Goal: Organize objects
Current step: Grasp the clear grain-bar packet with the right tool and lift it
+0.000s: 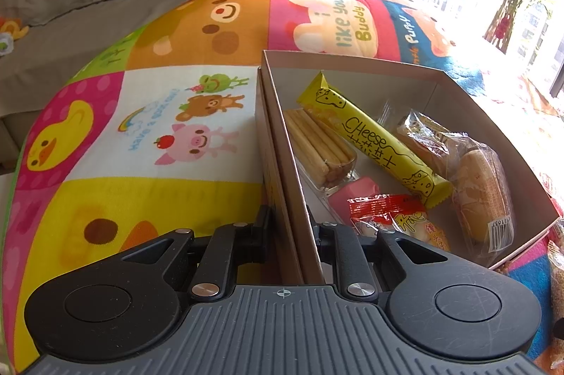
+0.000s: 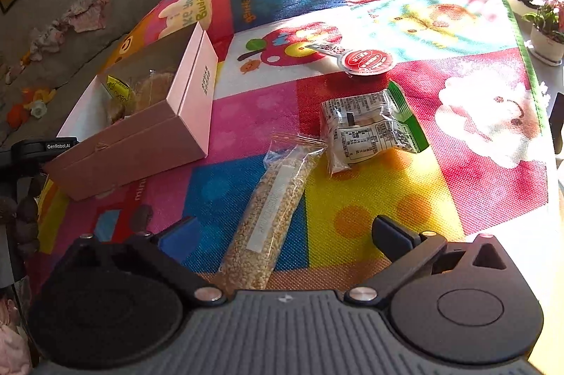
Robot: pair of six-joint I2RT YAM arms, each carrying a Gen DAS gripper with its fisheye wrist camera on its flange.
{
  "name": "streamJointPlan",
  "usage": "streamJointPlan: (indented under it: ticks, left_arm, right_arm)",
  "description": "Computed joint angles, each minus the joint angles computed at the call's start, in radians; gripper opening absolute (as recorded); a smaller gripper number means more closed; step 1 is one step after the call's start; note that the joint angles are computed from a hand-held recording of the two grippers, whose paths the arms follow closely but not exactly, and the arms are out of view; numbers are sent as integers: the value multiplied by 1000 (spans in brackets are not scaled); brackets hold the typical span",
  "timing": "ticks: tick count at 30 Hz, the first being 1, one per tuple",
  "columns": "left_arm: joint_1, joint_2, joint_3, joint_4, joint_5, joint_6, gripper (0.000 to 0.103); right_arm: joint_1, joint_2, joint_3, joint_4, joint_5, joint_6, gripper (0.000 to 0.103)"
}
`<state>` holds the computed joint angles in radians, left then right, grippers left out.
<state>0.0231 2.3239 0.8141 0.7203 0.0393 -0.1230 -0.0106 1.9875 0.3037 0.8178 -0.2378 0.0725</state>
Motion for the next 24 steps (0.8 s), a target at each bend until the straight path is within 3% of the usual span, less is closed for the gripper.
streamJointPlan:
  ticks: [5, 8, 11, 15, 17, 19, 24]
  left_arm:
    - [-2, -2, 1, -4, -2, 0, 19]
    - [-3, -2, 2, -4, -2, 0, 19]
    - [-4, -3, 1, -4, -3, 0, 19]
    - [-4, -3, 1, -3, -3, 0, 19]
    - [-4, -3, 1, -4, -4, -1, 19]
    - [-4, -3, 1, -4, -3, -1, 19]
    - [-4, -3, 1, -3, -3, -1, 19]
  right_arm:
    - [213, 52, 9, 40, 315, 6, 103]
    - [219, 43, 30, -1, 321, 17, 103]
    - [174, 35, 45, -25, 241, -56, 103]
    - [164, 71, 41, 48, 203, -99, 101]
    - [170, 55, 35, 48, 182, -125, 90]
    - [177, 22, 30, 17, 157, -148, 69]
    - [154, -52, 43, -102, 114, -178, 29]
